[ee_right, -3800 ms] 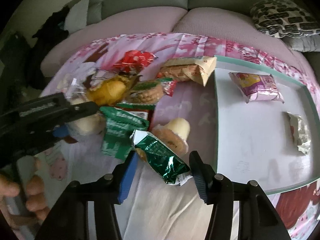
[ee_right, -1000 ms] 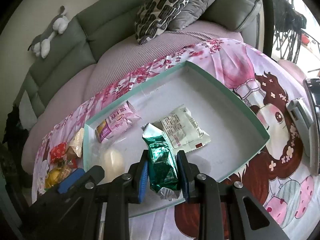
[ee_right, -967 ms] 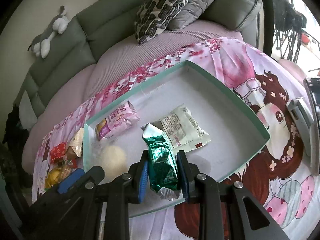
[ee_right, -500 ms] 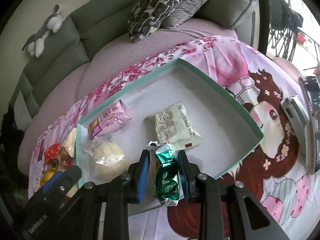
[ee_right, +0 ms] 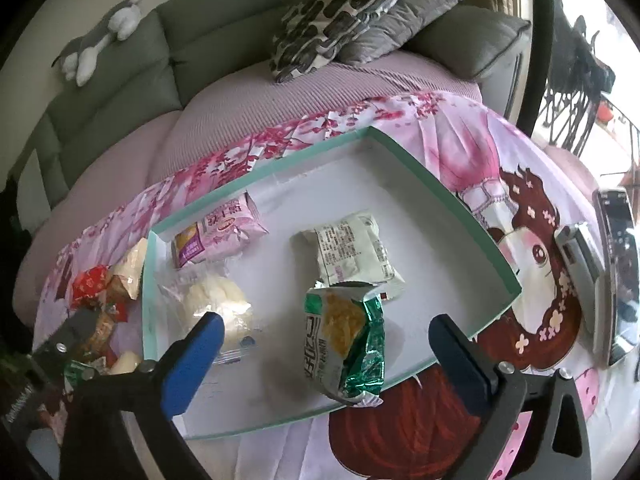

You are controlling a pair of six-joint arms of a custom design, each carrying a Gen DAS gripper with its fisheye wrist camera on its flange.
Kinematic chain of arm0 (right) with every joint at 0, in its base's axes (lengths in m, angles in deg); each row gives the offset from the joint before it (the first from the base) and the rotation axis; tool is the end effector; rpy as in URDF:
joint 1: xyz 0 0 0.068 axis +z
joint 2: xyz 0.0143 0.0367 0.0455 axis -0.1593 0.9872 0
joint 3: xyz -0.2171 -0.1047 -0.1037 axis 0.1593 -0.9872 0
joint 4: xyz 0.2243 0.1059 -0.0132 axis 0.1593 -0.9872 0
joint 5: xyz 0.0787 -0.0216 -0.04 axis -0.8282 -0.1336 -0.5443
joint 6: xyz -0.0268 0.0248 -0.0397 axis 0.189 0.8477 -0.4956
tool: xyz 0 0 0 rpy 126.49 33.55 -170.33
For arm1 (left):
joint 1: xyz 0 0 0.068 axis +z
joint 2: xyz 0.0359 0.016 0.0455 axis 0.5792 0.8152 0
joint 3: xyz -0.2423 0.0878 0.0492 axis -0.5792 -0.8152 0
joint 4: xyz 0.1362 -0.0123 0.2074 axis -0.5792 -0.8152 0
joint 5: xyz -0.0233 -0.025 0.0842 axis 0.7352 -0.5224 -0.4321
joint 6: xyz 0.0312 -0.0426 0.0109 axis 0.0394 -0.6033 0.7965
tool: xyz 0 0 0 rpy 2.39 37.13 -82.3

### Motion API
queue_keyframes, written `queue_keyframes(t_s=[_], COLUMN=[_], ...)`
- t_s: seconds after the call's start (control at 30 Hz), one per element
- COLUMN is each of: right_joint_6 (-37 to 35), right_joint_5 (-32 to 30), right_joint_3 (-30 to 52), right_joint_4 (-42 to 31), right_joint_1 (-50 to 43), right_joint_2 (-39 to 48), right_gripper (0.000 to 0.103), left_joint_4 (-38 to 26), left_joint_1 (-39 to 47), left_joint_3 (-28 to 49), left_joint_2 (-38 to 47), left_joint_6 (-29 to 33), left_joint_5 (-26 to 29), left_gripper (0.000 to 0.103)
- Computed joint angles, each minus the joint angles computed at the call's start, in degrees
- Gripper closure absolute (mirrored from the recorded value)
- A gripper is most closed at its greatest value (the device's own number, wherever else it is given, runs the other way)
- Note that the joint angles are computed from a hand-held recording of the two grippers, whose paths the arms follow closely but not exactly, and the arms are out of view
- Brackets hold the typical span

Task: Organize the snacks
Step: 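Move both tools back from the tray to the snack pile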

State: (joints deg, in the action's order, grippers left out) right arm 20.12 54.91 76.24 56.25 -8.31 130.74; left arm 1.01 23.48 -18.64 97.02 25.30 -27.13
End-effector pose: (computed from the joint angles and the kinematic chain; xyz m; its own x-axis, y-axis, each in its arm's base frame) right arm 0.2822 0.0037 0.0645 -0.7763 0.3207 -0.5426 0.2695 0.9471 0.1741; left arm 0.2984 -0.0634 0.0734 -0.7825 -0.1154 -0.6119 0.0007 0.9825 -0.1863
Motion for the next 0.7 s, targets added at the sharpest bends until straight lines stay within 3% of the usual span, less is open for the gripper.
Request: queue_keyframes(t_s=[0.43,0.7], right_joint_6=[-0.8,1.7], right_joint_5=[5.3,5.6], right_joint_3=[0.6,-0.5], right_joint_4=[0.0,2.8], right_joint_1=[5.5,9.3], right_joint_2=[-0.2,-2.1], right_gripper=[0.0,0.0], left_joint_4=[7.2,6.4], left_joint_1=[7.0,15.5], left_joint_3=[-6.0,-7.2], left_joint_2=[-4.3,-6.5], left_joint_6=[2.5,5.4], left_joint_5=[-2.5,-0.9], left_gripper=[0.002,0.002])
